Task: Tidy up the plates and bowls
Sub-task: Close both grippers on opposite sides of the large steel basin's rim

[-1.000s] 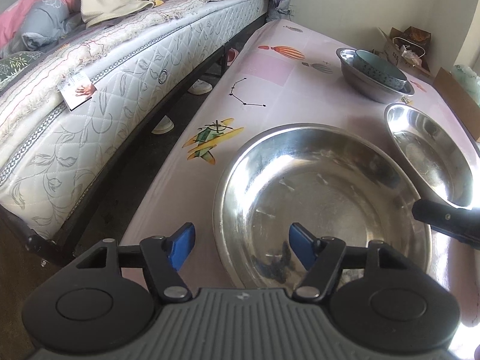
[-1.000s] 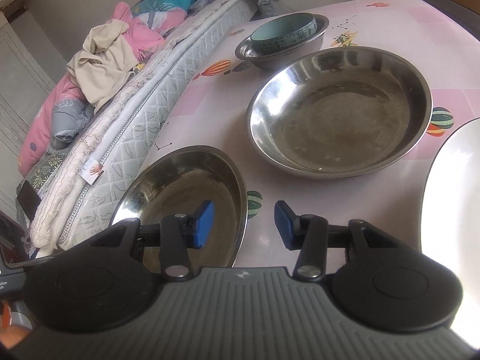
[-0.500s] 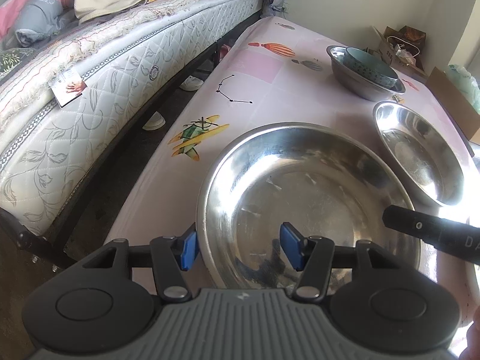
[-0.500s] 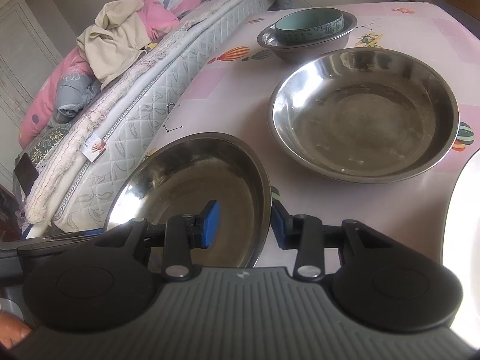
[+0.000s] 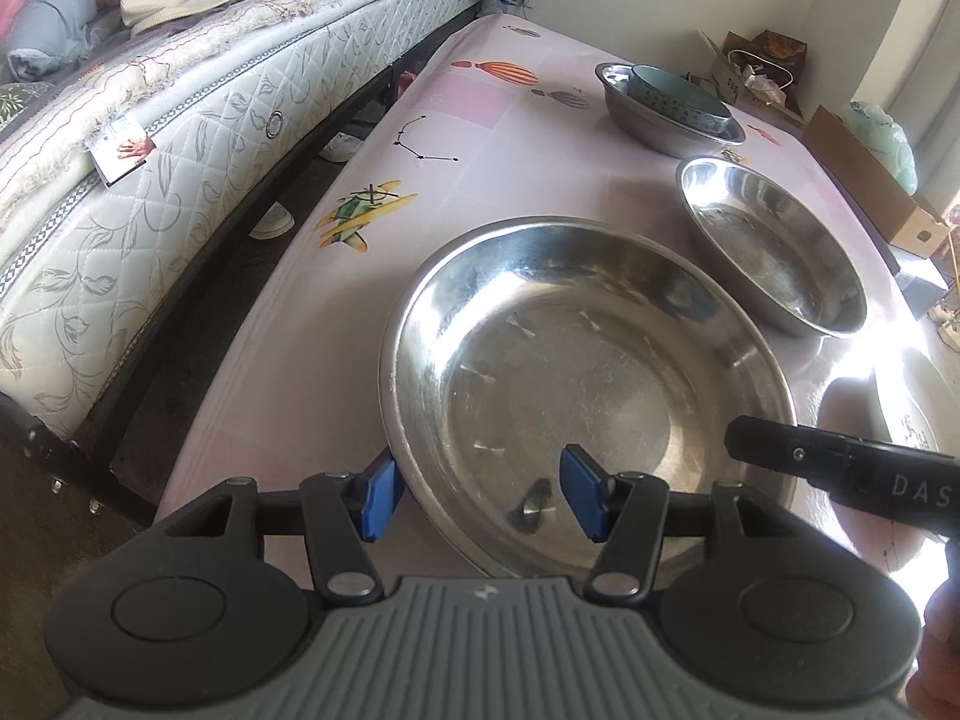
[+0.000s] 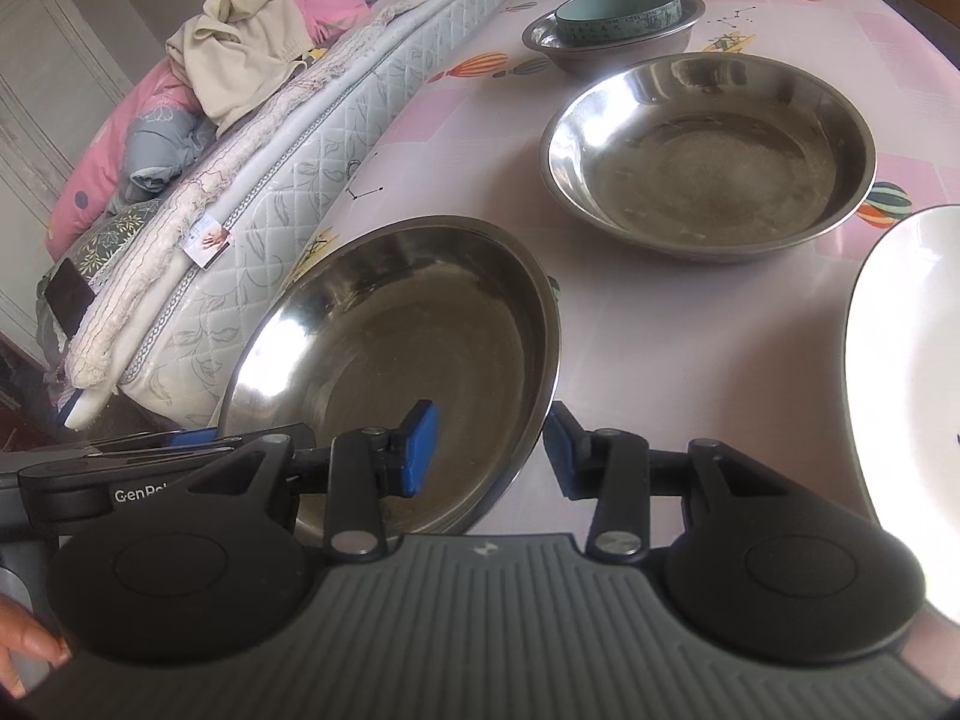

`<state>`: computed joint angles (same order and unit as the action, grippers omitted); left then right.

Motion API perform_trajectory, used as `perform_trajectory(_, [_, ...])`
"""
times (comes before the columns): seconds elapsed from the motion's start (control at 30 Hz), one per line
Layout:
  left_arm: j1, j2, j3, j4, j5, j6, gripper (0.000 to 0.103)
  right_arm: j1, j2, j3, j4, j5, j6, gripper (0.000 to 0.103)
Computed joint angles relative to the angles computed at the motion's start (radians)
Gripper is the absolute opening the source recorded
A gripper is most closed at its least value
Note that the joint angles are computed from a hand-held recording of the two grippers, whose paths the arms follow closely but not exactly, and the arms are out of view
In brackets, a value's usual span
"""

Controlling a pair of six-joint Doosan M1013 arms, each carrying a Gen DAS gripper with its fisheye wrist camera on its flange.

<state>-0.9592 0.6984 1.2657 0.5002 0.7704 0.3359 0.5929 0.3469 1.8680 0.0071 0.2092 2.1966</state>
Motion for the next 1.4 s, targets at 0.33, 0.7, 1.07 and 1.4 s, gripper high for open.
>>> perform_trajectory(0.33, [-0.019,-0.023,0.036,-0.004,-0.031,0.016,0.057,0.016,-0.025,0.024,0.08,0.004,-0.091,0.04])
perform_trajectory(0.7, [-0.016,0.008,-0.012,0.099,0.071,-0.037,0.059,0.014,-0.036,0.041,-0.229,-0.031,0.24,0.04])
perform_trajectory(1.07, [-0.014,0.056,-0.093,0.136,0.157,-0.067,0.054,0.011,0.0,0.015,-0.621,-0.04,0.619,0.033])
perform_trajectory(1.4, [-0.025,0.042,-0.08,0.116,0.154,-0.09,0.054,0.015,-0.001,0.011,-0.593,-0.014,0.591,0.032])
